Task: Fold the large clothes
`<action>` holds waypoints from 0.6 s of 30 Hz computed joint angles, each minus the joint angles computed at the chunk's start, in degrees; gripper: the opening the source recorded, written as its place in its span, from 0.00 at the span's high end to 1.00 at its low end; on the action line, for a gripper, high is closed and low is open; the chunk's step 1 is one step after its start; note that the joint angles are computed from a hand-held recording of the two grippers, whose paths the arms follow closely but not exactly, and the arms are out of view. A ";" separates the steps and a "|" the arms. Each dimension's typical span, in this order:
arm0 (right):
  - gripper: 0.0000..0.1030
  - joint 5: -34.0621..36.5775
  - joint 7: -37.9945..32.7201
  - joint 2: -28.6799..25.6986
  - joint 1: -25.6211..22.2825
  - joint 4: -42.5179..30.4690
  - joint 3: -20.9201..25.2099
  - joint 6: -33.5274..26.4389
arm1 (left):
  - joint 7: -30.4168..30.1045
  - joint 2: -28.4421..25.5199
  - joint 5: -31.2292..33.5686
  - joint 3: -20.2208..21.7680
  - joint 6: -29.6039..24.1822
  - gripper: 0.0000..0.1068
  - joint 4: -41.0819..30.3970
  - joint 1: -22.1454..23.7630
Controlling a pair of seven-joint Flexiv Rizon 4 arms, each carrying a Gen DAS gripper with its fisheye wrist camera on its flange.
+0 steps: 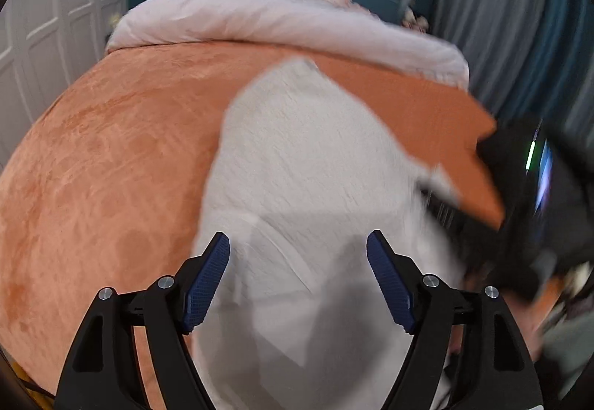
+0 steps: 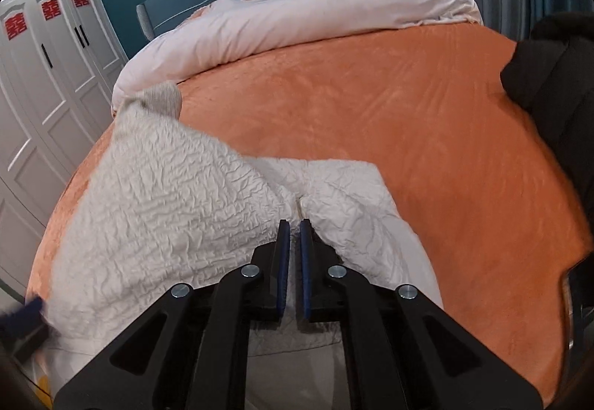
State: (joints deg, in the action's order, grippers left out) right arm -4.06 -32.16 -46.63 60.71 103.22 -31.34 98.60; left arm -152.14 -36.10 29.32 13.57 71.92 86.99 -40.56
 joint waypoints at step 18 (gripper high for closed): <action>0.99 6.58 -1.47 -6.15 1.20 -3.06 -0.79 4.49 | 3.71 -16.48 -6.89 3.01 -6.23 0.17 -18.32 2.79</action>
